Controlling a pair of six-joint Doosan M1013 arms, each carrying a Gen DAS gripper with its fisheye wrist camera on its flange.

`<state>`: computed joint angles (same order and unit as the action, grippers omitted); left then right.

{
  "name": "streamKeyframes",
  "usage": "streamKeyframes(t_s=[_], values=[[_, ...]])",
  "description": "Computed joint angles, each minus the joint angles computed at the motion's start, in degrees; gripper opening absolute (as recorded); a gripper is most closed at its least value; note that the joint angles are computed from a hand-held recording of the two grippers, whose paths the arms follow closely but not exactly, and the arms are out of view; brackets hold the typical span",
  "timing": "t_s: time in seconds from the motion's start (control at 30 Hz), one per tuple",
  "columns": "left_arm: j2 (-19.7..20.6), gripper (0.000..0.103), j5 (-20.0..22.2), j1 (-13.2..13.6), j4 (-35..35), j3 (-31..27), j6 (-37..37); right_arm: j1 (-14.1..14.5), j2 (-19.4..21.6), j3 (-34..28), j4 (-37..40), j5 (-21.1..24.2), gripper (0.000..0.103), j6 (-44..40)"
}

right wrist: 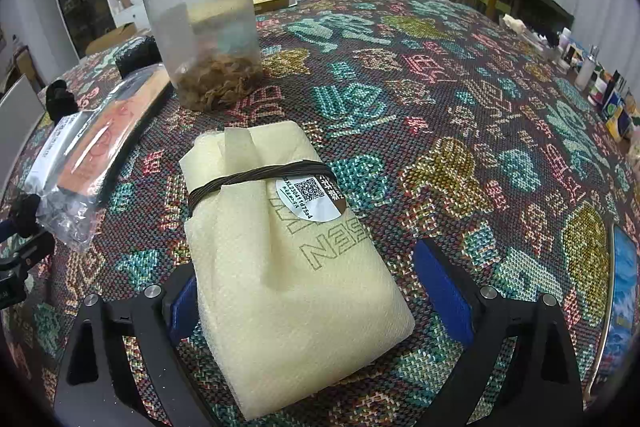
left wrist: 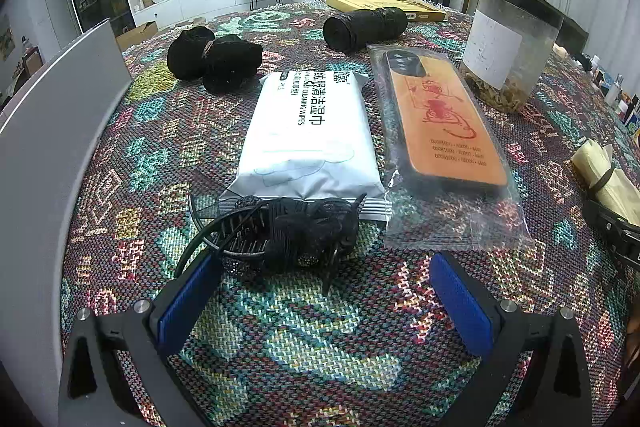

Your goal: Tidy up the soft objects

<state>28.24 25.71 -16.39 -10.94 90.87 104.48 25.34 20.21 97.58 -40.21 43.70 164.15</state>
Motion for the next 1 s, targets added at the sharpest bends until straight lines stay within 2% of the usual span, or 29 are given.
streamKeyframes(t_s=[0.17,0.3,0.4,0.5,0.53,0.63,0.67,0.73,0.87,1.0], values=[[0.0,0.103,0.0,0.0,0.0,0.0,0.0,-0.1,-0.2,0.2,0.5,-0.7,0.096,-0.7],[0.0,0.103,0.0,0.0,0.0,0.0,0.0,-0.8,-1.1,1.1,2.4,-2.9,0.095,-2.7],[0.0,0.103,0.0,0.0,0.1,0.0,-0.1,-1.3,-2.3,2.9,-0.1,-5.9,0.095,2.6],[0.0,0.103,0.0,0.0,0.1,0.0,-0.1,-0.7,-2.5,2.6,-5.7,1.0,0.095,10.3],[0.0,0.103,0.0,0.0,0.1,0.0,-0.1,-1.0,-2.9,3.1,-6.2,0.7,0.095,11.4],[0.0,0.103,0.0,0.0,0.1,0.0,-0.1,-3.1,-4.1,4.8,-1.3,-5.8,0.095,9.3],[0.0,0.103,0.0,0.0,0.1,0.0,-0.1,-3.4,-4.1,4.9,0.4,-6.8,0.095,8.1],[0.0,0.103,0.0,0.0,0.1,0.0,-0.1,-2.9,-3.5,4.4,-0.5,-5.5,0.096,7.4],[0.0,0.103,0.0,0.0,0.1,0.0,-0.1,-1.7,-1.0,1.0,0.6,1.7,0.096,1.8],[0.0,0.103,0.0,0.0,0.1,0.0,-0.1,-1.8,-1.5,1.6,0.5,1.0,0.096,2.1]])
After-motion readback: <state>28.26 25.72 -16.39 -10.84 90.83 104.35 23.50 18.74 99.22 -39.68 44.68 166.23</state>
